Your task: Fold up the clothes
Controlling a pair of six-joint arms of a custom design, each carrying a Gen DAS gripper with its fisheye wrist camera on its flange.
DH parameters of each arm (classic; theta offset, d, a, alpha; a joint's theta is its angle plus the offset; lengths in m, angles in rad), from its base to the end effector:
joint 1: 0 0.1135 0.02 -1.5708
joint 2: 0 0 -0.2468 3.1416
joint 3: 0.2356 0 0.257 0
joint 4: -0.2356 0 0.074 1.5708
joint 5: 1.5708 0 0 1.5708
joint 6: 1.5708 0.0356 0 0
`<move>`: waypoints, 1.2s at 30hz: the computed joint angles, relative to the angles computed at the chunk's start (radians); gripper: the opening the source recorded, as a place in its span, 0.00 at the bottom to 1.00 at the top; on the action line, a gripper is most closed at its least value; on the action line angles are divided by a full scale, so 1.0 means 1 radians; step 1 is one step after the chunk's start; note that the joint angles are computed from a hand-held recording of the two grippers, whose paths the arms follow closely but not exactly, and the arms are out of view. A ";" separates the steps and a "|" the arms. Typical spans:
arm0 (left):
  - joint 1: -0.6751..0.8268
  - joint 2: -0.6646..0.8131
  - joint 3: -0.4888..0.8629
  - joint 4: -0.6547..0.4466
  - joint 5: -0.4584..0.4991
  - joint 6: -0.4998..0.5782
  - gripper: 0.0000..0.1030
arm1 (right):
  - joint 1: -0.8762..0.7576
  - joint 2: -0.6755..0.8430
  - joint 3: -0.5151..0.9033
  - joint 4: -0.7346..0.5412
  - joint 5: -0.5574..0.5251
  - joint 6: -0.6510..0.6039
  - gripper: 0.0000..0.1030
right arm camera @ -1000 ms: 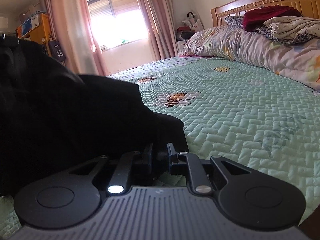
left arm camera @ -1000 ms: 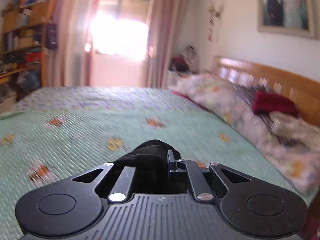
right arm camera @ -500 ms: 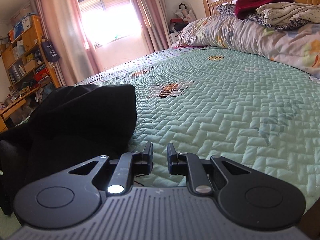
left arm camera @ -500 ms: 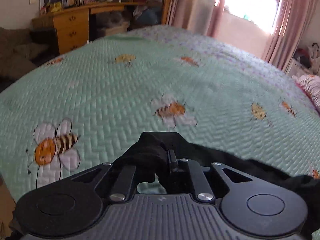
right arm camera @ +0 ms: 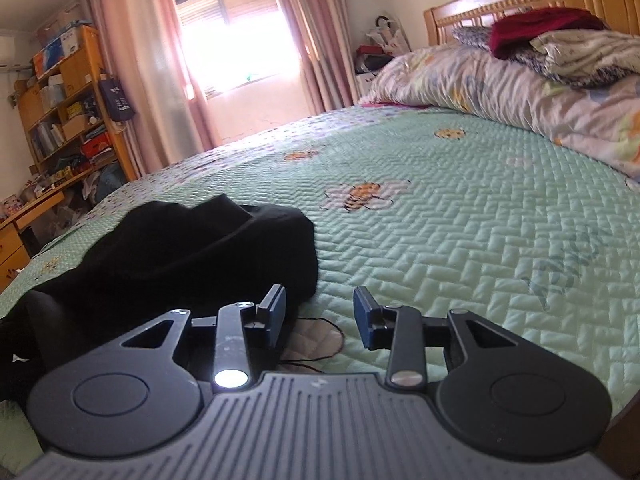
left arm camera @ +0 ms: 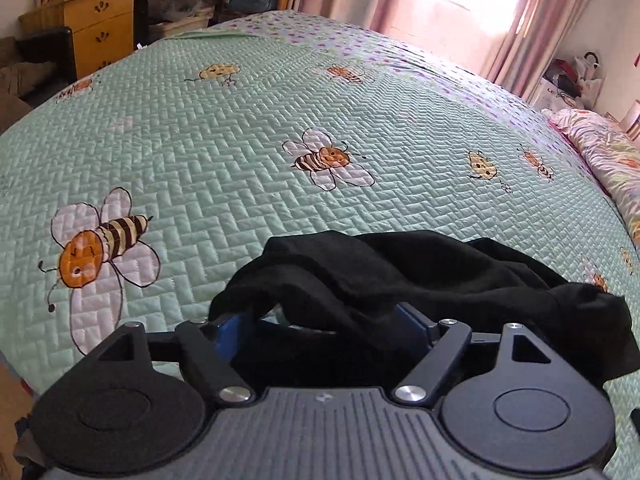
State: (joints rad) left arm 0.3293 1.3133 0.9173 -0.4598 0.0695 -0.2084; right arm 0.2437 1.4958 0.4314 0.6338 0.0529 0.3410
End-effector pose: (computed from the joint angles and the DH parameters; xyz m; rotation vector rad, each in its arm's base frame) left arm 0.2683 0.0891 0.2284 -0.6135 2.3451 -0.0294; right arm 0.2671 0.0645 0.1244 0.1321 2.0110 0.3213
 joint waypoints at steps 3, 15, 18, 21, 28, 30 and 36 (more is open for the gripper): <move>0.016 -0.037 -0.044 0.017 0.033 0.046 0.78 | 0.047 -0.058 -0.016 -0.003 -0.040 -0.053 0.49; -0.068 -0.166 -0.179 0.073 0.121 0.133 0.85 | 0.383 0.068 0.214 -0.180 -0.005 -0.472 0.64; -0.075 -0.166 -0.201 0.072 0.114 0.136 0.85 | 0.423 0.177 0.323 -0.219 0.017 -0.579 0.64; -0.057 -0.160 -0.225 0.072 0.121 0.143 0.86 | 0.430 0.256 0.404 -0.263 0.011 -0.563 0.58; 0.014 -0.146 -0.270 0.075 0.149 0.184 0.86 | 0.382 0.223 0.420 -0.130 0.128 -0.509 0.02; 0.026 -0.144 -0.272 0.077 0.159 0.190 0.86 | 0.328 0.181 0.433 -0.101 0.151 -0.483 0.03; 0.003 -0.148 -0.289 0.105 0.164 0.203 0.86 | 0.120 0.201 0.577 -0.240 0.200 -0.292 0.04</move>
State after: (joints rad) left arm 0.3326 1.1652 0.6279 -0.3543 0.2332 -0.0054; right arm 0.3638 1.6968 1.0087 0.3941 0.2529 0.0486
